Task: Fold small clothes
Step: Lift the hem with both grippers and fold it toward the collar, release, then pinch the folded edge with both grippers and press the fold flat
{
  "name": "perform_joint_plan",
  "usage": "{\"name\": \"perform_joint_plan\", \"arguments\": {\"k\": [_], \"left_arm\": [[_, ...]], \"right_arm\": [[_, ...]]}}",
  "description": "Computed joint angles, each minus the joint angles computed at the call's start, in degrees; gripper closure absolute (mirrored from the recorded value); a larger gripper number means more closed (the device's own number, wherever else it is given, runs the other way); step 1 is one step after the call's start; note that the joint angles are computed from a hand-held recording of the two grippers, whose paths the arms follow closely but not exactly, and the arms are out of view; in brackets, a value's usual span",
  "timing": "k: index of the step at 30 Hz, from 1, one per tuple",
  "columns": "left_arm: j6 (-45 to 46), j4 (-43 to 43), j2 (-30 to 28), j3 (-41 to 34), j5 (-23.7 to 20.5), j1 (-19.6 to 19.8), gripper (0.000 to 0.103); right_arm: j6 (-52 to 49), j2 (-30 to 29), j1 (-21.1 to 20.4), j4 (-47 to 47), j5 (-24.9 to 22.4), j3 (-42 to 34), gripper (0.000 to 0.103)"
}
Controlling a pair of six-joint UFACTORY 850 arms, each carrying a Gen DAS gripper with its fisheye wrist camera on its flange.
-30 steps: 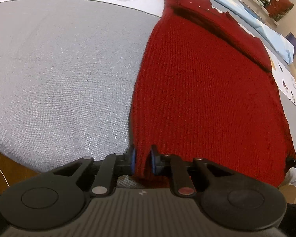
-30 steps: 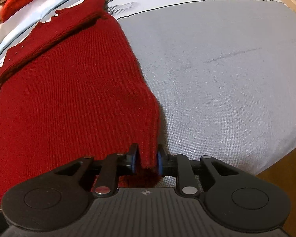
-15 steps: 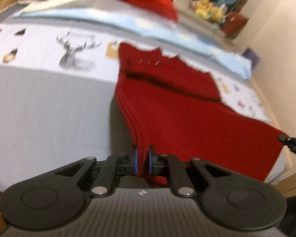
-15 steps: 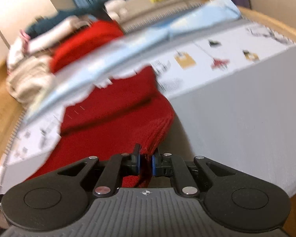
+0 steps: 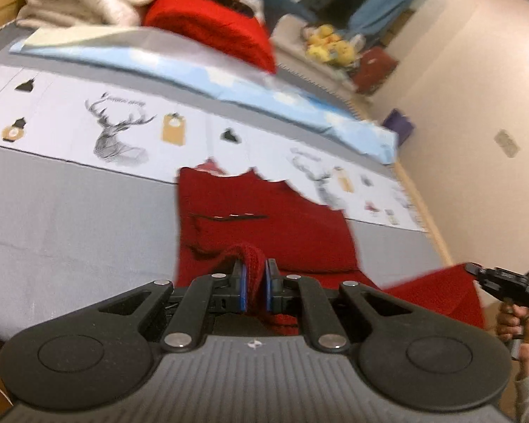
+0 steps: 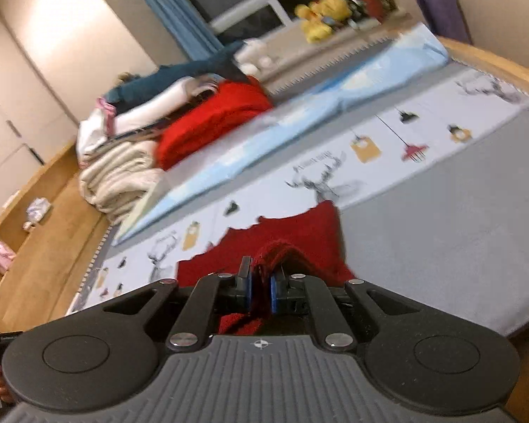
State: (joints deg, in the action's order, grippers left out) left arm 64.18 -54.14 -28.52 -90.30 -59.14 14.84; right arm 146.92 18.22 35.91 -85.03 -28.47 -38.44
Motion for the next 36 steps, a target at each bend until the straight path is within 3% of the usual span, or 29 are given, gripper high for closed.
{"name": "perform_joint_plan", "arguments": {"k": [3,7,10,12,18,21,23,24,27,29,32,34,36], "left_arm": [[-7.9,4.8,-8.0,-8.2,3.1,-3.4,0.093],[-19.2,13.0,-19.6,-22.2,5.3,-7.2,0.093],[-23.9,16.0,-24.7,-27.6,6.8,-8.7,0.093],[-27.9,18.1,-27.2,-30.3,6.3,-9.4,0.093],[-32.6,17.9,-30.6,-35.0,5.5,-10.1,0.091],[-35.5,17.1,-31.5,-36.4,5.5,-9.3,0.078],[-35.1,15.0,-30.6,-35.2,7.1,-8.4,0.075],[-35.1,14.6,-30.5,-35.1,7.4,-7.9,0.074],[-35.2,16.7,-30.1,-34.8,7.5,-7.2,0.072],[-34.4,20.6,-30.2,-34.8,7.2,-7.3,0.064],[-31.8,24.8,-30.1,-34.0,6.9,-7.8,0.058],[-29.6,25.5,-30.2,-33.5,6.7,-8.1,0.053],[-27.7,25.4,-29.9,-32.3,7.2,-8.5,0.047]], "right_arm": [[-1.9,-3.4,-4.9,3.5,4.8,-1.2,0.094],[-5.1,-13.1,-13.1,5.1,12.3,-5.9,0.094],[-12.0,-21.1,-17.1,9.1,14.5,-11.0,0.094],[-10.8,-25.4,-18.4,6.9,15.3,-13.5,0.094],[-3.4,-31.8,-19.3,2.1,16.1,-15.6,0.094],[3.5,-32.4,-19.9,-5.9,16.1,-15.6,0.093],[9.1,-32.3,-20.3,-9.2,15.9,-14.9,0.085],[9.9,-32.0,-20.4,-8.5,15.4,-14.5,0.075],[10.3,-30.0,-19.2,-6.6,8.7,-12.5,0.074],[9.1,-28.7,-19.4,-6.0,7.7,-11.0,0.074],[5.3,-28.4,-20.0,-4.1,10.8,-9.6,0.073],[1.2,-29.4,-20.7,-2.0,15.7,-9.7,0.067],[-2.8,-31.1,-20.1,-0.3,17.3,-10.7,0.062]]}}
